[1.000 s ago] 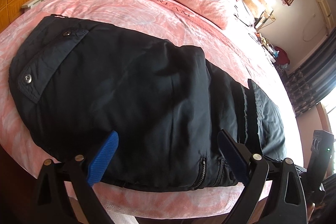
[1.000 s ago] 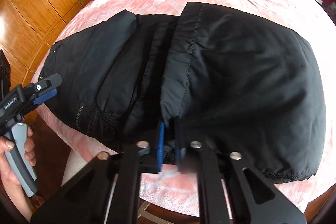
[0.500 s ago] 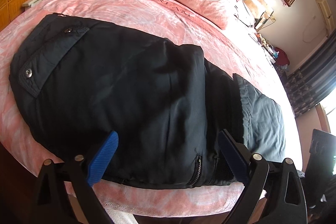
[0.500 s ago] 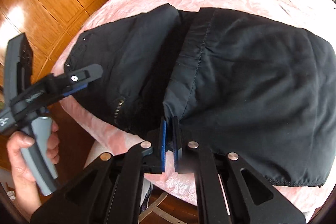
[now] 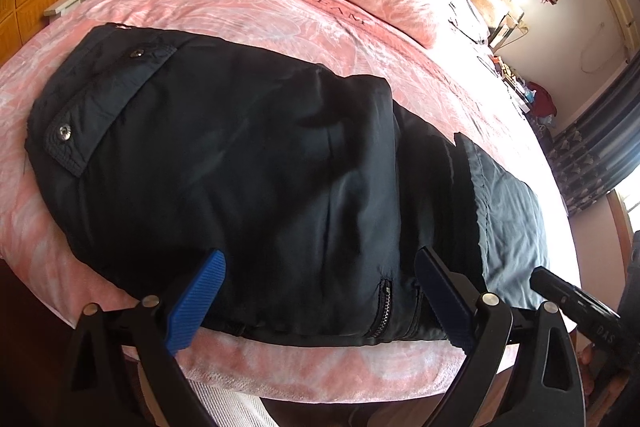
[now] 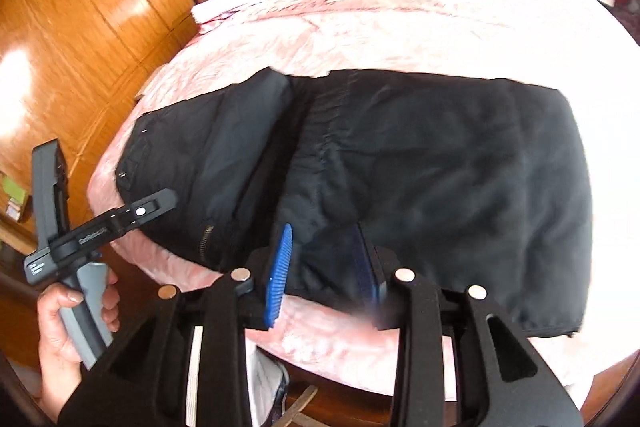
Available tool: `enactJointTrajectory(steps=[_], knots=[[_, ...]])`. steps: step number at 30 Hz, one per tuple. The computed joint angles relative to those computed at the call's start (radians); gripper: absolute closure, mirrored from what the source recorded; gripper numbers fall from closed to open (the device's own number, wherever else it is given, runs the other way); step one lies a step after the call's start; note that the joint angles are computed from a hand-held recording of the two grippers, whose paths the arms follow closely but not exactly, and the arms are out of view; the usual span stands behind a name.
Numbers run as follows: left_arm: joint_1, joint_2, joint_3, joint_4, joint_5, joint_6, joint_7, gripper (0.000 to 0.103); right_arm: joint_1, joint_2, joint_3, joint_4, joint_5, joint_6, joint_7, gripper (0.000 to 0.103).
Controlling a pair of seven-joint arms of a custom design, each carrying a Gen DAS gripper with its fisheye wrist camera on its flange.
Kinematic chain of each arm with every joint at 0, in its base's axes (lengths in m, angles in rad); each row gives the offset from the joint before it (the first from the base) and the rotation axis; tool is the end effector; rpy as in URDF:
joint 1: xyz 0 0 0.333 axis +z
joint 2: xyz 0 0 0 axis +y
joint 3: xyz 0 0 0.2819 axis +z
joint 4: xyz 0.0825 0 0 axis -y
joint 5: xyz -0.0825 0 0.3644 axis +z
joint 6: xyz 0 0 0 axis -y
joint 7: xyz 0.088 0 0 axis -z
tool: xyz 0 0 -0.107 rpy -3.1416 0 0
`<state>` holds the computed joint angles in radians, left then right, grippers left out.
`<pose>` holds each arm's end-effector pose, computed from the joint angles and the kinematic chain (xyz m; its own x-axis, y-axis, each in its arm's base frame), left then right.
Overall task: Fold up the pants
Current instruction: 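Lower the folded leg onto the pants and open the right gripper, then grasp the waist end with the left gripper and lift it up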
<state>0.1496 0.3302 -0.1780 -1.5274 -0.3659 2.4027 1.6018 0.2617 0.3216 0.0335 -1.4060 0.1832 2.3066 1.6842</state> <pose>0.6723 -0.0053 0.5067 0.0560 -0.9224 0.3823 -0.8465 -0.2469 -0.4717 0.6433 0.1958 0.5580 0.1604 -0.9550 -0.2497 -0.8601 -0.0111 -0.5099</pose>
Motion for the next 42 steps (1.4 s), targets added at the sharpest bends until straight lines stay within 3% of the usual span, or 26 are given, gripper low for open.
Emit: enactJointTrajectory(steps=[7,11,13,16,19,22,24,26,30,34,38,42], knots=[[-0.021,0.011,-0.007,0.015,0.024,-0.004,0.002,0.007,-0.018,0.007,-0.029,-0.035,-0.048,-0.041,0.070,0.070],[-0.054,0.057,0.006,0.053,0.124,-0.014,-0.006,0.007,-0.008,0.041,-0.035,-0.035,-0.092,-0.038,0.086,0.070],[-0.061,0.062,0.007,0.051,0.160,-0.012,-0.003,0.007,-0.015,0.037,-0.029,-0.027,-0.076,-0.050,0.081,0.070],[-0.050,0.029,-0.004,0.011,0.147,0.009,0.002,0.006,-0.043,-0.015,0.001,-0.093,0.024,0.011,0.021,0.070],[-0.048,0.022,-0.006,-0.005,0.134,0.017,0.001,0.005,-0.033,-0.001,0.010,-0.074,0.044,0.005,-0.006,0.070],[-0.057,0.018,-0.002,-0.016,0.156,0.027,0.003,0.004,0.006,0.062,-0.006,-0.012,-0.029,-0.045,0.016,0.069],[-0.032,-0.004,-0.017,-0.037,0.099,0.030,0.036,0.005,0.016,0.057,-0.010,-0.016,-0.051,-0.044,0.018,0.070],[0.000,-0.036,-0.024,-0.063,0.015,0.031,0.071,0.005,-0.006,0.042,0.009,-0.020,0.009,-0.042,-0.015,0.070],[0.044,-0.103,0.021,-0.125,-0.077,0.042,0.071,0.005,-0.024,0.038,0.025,-0.007,0.087,-0.023,-0.084,0.070],[0.087,-0.112,0.078,-0.138,-0.112,0.022,-0.009,0.007,-0.023,0.128,0.026,0.118,0.108,-0.082,-0.075,0.070],[0.171,-0.074,0.074,-0.118,-0.332,-0.056,-0.019,0.015,-0.005,0.234,0.021,0.272,0.088,-0.138,-0.045,0.069],[0.201,-0.042,0.076,-0.109,-0.416,-0.031,-0.040,0.020,0.017,0.296,0.014,0.370,0.052,-0.178,-0.015,0.068]])
